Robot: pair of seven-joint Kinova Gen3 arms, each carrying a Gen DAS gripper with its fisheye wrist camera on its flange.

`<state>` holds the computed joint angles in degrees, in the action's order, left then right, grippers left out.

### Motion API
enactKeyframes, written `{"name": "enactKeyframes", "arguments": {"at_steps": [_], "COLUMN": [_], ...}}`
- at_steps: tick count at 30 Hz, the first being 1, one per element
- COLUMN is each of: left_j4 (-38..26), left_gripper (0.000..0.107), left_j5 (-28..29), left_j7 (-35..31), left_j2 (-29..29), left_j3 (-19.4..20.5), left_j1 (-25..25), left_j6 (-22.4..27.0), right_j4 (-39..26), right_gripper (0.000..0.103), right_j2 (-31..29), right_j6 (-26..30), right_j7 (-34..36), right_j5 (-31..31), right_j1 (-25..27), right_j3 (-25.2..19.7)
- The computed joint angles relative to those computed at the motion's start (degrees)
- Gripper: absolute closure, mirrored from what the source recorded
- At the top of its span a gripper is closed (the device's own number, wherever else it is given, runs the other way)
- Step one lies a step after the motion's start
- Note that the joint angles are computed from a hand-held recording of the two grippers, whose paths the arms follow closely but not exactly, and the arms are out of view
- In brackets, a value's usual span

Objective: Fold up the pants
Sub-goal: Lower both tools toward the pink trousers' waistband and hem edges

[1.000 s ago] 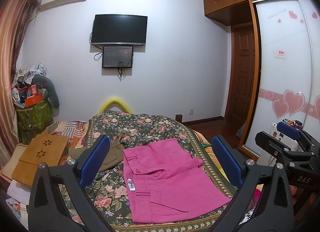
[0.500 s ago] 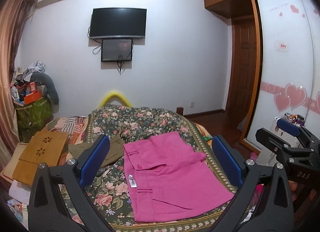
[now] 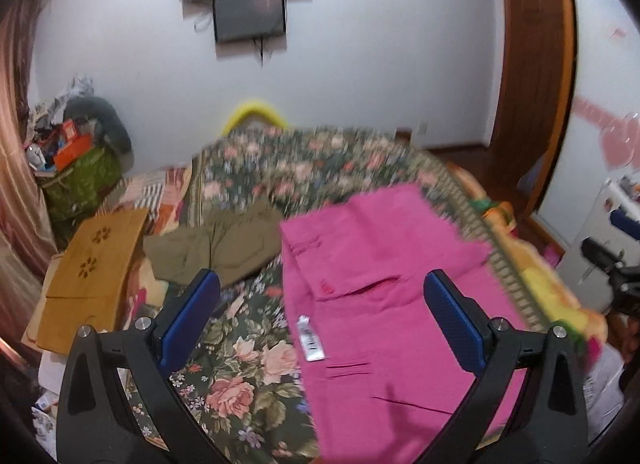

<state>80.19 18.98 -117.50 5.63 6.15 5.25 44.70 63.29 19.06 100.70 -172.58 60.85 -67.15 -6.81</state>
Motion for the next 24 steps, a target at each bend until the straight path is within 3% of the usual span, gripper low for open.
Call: {"name": "enactKeyframes", "arguments": {"at_steps": [5,11,16,18,21,23,24], "left_j4": [-6.98,-13.70,-20.39,-23.87,-25.73,-26.94,-27.67], "left_gripper": [0.005,0.025,0.050,0.053,0.056,0.063,0.065], "left_j5": [-2.71,-8.48,-7.93,-5.94,-4.78,-4.34,-4.19], "left_j7": [3.26,6.86,6.41,6.19,6.09,6.25,6.34], "left_j2": [9.08,16.57,22.63,25.40,27.24,28.34,28.93], "left_j3": [0.08,0.30,1.68,2.60,2.74,2.77,2.79], "left_j1": [-0.08,2.00,1.65,0.81,0.89,1.00,1.02], "left_j6": [5.92,11.50,18.92,22.95,24.94,26.40,27.41], "right_j4": [6.22,11.13,14.71,16.06,17.25,17.83,18.08], "right_gripper": [0.000,0.002,0.014,0.023,0.032,0.035,0.041], "right_j2": [-2.87,-4.30,-5.38,-5.69,-5.79,-5.65,-5.58], "right_j6": [-7.97,-17.85,-27.22,-30.56,-34.81,-37.75,-38.82], "right_j7": [-0.17,1.99,3.35,3.93,5.53,6.73,7.16], "right_j5": [-8.01,-13.33,-18.02,-19.16,-21.69,-23.72,-24.29], "right_j1": [7.05,14.04,20.05,21.88,24.62,26.30,26.78], "right_j3": [-1.33,-1.84,-1.33,-1.12,-0.78,-0.53,-0.38]}}
